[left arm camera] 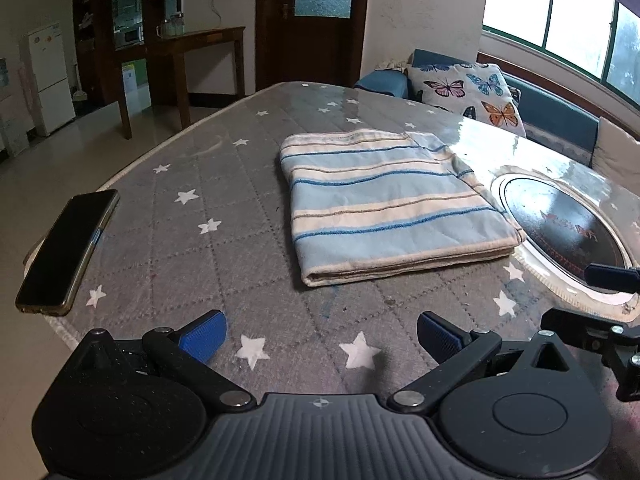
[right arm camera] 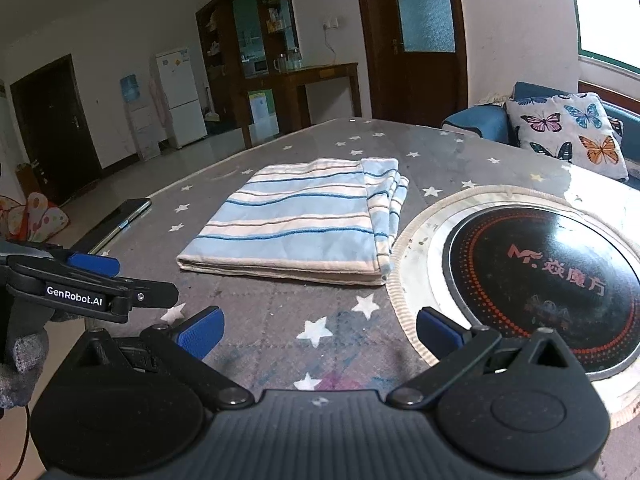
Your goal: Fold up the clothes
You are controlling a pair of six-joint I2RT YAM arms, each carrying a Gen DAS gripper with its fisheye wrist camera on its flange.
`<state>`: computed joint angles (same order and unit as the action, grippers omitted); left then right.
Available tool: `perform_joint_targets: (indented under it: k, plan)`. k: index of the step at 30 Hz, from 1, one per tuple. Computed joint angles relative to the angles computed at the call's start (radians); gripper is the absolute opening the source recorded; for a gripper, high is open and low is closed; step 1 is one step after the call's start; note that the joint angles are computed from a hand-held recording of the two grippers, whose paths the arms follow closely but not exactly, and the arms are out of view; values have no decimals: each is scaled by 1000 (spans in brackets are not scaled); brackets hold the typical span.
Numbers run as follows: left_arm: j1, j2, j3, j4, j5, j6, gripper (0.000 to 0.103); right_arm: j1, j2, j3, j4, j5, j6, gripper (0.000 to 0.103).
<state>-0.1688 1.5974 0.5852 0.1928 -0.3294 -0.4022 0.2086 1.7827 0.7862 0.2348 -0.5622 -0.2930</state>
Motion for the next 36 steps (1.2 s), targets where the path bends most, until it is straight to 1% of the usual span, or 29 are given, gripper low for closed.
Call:
perform_joint_targets:
  k: [16, 21, 25, 36]
  plan:
    - [-25, 3, -18, 1, -17, -29, 103, 21, -17, -46, 26, 24, 41, 103]
    - [-26, 11, -10, -14, -26, -36, 103, 26, -17, -52, 35, 42, 56, 103]
    - [-38, 13, -6, -26, -51, -45, 103, 30, -22, -60, 40, 47, 61, 103]
    - [-73, 28, 2, -40, -69, -58, 103, 30, -26, -70, 47, 67, 71, 103]
